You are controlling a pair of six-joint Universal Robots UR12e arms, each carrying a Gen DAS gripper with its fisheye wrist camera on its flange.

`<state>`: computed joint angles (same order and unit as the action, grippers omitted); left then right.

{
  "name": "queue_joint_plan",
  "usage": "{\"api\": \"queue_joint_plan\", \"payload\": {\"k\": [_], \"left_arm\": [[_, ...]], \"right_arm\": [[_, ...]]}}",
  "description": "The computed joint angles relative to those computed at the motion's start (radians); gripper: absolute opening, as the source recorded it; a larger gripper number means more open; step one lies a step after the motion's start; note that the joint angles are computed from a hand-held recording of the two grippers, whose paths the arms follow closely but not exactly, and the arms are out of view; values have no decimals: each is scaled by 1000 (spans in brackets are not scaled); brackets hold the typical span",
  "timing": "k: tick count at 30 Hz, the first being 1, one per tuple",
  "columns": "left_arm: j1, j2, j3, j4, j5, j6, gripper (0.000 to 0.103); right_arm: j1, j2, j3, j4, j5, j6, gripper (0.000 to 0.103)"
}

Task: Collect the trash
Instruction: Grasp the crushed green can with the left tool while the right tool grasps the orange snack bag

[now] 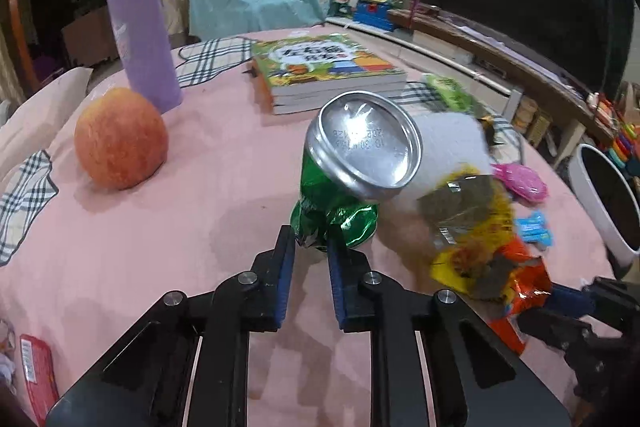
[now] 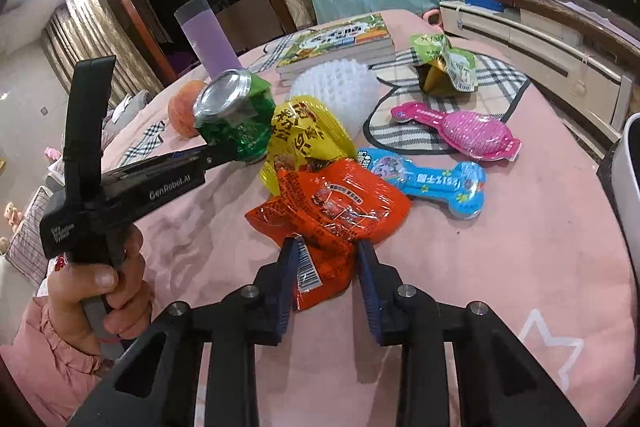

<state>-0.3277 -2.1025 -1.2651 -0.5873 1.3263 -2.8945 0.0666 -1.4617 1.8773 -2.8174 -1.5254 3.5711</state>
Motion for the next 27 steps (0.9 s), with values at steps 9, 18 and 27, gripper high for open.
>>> {"api": "queue_joint_plan", "payload": {"k": [9,18,27], "left_arm": [[11,96,-120,4,-69,5,15],[31,200,-240,-5,-140,-16,13],[10,190,-222,-3,-112,-17,25]], "right_arm": [[-10,-57,54,-32,13,7,24],[-30,-125,120,-55,21,24,24],[-38,-143,144,-52,27,35,24]]}}
